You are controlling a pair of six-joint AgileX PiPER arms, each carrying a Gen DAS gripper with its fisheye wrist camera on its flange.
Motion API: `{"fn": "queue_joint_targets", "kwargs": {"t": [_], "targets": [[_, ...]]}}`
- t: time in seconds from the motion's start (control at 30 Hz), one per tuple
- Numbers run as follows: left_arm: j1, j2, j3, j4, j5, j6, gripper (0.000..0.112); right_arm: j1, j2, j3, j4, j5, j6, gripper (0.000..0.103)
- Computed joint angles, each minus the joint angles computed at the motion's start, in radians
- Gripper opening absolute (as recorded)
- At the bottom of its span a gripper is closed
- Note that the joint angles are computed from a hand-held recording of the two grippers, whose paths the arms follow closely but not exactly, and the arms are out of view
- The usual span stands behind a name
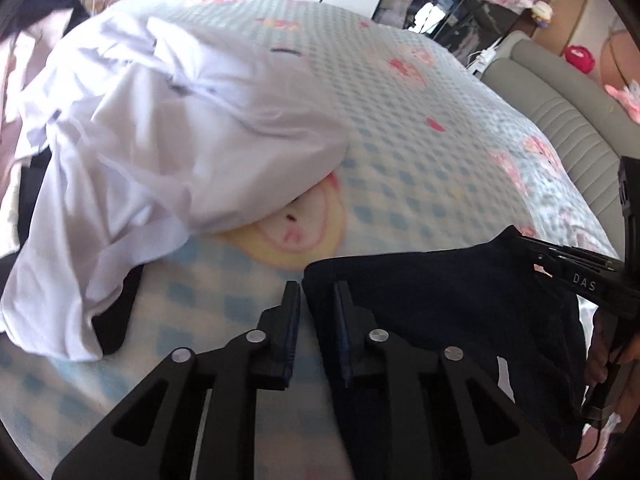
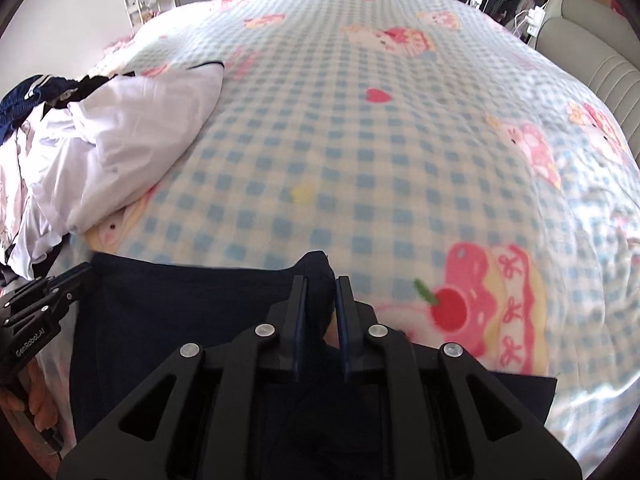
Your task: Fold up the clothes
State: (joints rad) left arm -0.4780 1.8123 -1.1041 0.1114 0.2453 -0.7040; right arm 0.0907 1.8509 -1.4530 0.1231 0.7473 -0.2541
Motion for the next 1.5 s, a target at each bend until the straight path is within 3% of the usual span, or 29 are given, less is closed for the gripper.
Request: {"fn": "queue_joint_targets", "kwargs": {"t": [0.03,0.1,0.2,0.27,0.33,0.4,0.5,0.6,0.67,0.77,0.8,0.83,0.93,1.0,1.07,1.17,1.2,1.27,1.33,1.37,1.43,1.5], "targets": [[0.010,-0.039,0.046,-0.100,-0.027,0.075,0.025,0.000,-0.027,0.020,0.029,-0.007,-0.013,0.015],[0.013,-0.131,0.141,-0.289,-0.080,0.259,0.038,-0.040,-0.125,0.111,0.183,-0.027,-0.138,0.027],[-0.050,-0.223,0.193,-0.516,-0.083,0.557,0.036,-0.115,-0.263,0.217,0.330,0.035,-0.241,0.028],[-0.110,-0.240,0.197,-0.566,-0.076,0.633,0.036,-0.147,-0.364,0.320,0.340,0.054,-0.231,0.028],[-0.172,-0.228,0.187,-0.490,-0.066,0.550,0.035,-0.203,-0.453,0.432,0.394,0.089,-0.291,0.028],[-0.228,-0.211,0.171,-0.336,-0.040,0.350,0.035,-0.276,-0.529,0.551,0.464,0.133,-0.396,0.028],[-0.300,-0.225,0.186,-0.153,0.015,0.055,0.035,-0.301,-0.594,0.712,0.425,0.062,-0.461,0.028],[-0.352,-0.274,0.253,-0.017,0.003,-0.184,0.035,-0.457,-0.636,0.782,0.473,0.117,-0.595,0.028],[-0.391,-0.286,0.266,0.096,0.035,-0.346,0.035,-0.555,-0.671,0.805,0.492,0.147,-0.653,0.028],[-0.425,-0.298,0.287,0.117,0.058,-0.409,0.035,-0.663,-0.675,0.817,0.520,0.197,-0.729,0.028],[-0.430,-0.286,0.277,0.129,0.098,-0.428,0.035,-0.667,-0.672,0.826,0.516,0.189,-0.732,0.028],[-0.430,-0.286,0.292,0.141,0.098,-0.451,0.035,-0.661,-0.667,0.825,0.501,0.176,-0.721,0.028],[-0.404,-0.412,0.438,0.261,-0.061,-0.701,0.036,-0.643,-0.703,0.846,0.456,0.128,-0.660,0.027],[-0.414,-0.450,0.453,0.413,-0.050,-0.850,0.043,-0.637,-0.743,0.851,0.426,0.103,-0.639,0.027],[-0.448,-0.447,0.404,0.457,0.055,-0.839,0.043,-0.670,-0.779,0.852,0.445,0.119,-0.675,0.028],[-0.431,-0.366,0.391,0.243,0.026,-0.657,0.041,-0.672,-0.745,0.837,0.439,0.116,-0.674,0.028],[-0.436,-0.341,0.370,0.184,0.070,-0.594,0.041,-0.641,-0.729,0.836,0.396,0.082,-0.626,0.028],[-0.467,-0.269,0.283,0.186,0.250,-0.548,0.041,-0.592,-0.715,0.843,0.306,0.023,-0.523,0.028],[-0.503,-0.268,0.237,0.247,0.343,-0.609,0.042,-0.570,-0.722,0.855,0.247,-0.012,-0.453,0.028],[-0.519,-0.269,0.219,0.274,0.375,-0.630,0.042,-0.591,-0.719,0.848,0.275,0.011,-0.473,0.028],[-0.553,-0.293,0.196,0.357,0.382,-0.673,0.042,-0.642,-0.711,0.831,0.346,0.061,-0.548,0.028],[-0.552,-0.294,0.180,0.344,0.362,-0.629,0.043,-0.658,-0.703,0.819,0.355,0.078,-0.570,0.035]]}}
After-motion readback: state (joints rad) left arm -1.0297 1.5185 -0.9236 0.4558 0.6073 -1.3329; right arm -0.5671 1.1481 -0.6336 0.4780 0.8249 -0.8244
